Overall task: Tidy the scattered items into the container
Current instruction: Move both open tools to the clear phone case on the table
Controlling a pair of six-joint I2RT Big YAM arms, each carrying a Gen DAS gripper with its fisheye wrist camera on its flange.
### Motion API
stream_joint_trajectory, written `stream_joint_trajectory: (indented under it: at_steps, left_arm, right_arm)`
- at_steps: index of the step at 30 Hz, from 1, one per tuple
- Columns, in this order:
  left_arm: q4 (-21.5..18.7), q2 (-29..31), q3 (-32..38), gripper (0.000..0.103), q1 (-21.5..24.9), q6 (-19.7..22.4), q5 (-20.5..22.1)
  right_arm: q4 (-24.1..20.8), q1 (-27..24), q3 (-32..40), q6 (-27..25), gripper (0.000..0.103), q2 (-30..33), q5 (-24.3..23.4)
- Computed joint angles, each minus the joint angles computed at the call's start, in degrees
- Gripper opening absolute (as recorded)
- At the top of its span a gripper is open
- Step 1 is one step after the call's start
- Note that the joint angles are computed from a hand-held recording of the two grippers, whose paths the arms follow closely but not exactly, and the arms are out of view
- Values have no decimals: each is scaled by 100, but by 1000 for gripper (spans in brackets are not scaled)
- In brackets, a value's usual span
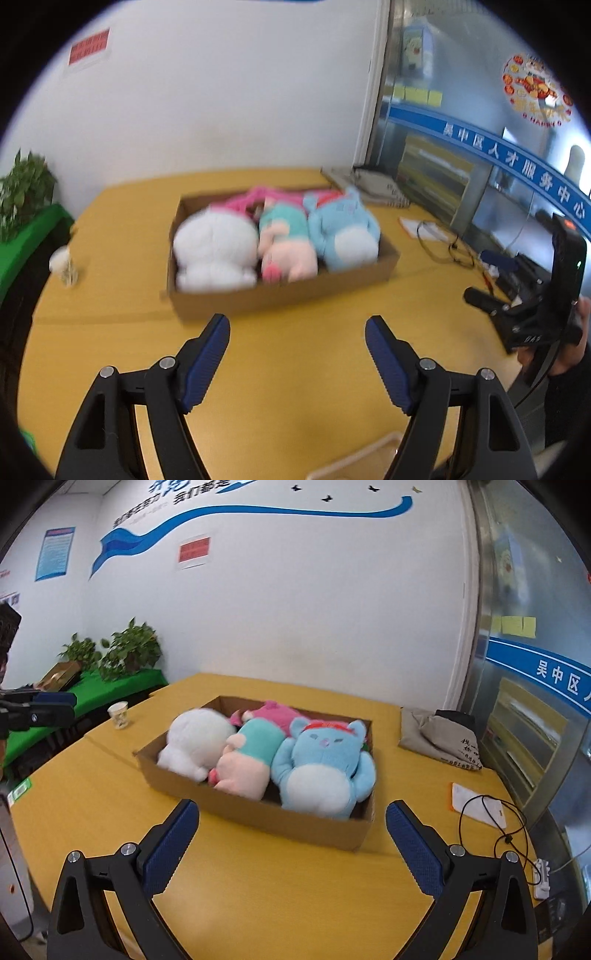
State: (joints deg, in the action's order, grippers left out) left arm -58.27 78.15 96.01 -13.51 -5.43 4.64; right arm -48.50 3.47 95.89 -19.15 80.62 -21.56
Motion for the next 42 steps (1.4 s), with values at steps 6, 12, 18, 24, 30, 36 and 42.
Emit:
stream_joint_trajectory:
  at_steps: [6,12,18,24,30,36,42]
  left_arm:
    - [-13,-705,-1680,76,-119,-595,-23]
    - [-80,-958,-2426,76,-196,-993,340]
    - [-83,-1012,-2636,73,-332,-948,495]
    - [-160,-967,-2734,73,-364,468,850]
    - [-522,-668,-2546,75,-444,2292,791]
    - [-677,-279,-2282,76,-247,3083,1109]
    - [-1008,-1,-1932,76,-197,3789,1385]
  right_arm:
    - [-279,-76,-1523,142,103,-678,-251]
    - [-704,123,-2532,-111,101,-1045,-165]
    - [-669,414,-2823,-276,94,-1206,57]
    - [-656,389,-2996,-1579,103,-1380,-916]
    - [-1223,530,-2717,-3968,103,-1121,-927]
    - [-1964,602,-2033,-4934,101,-201,-918]
    - [-2781,598,-1506,-5607,90,425,-1057]
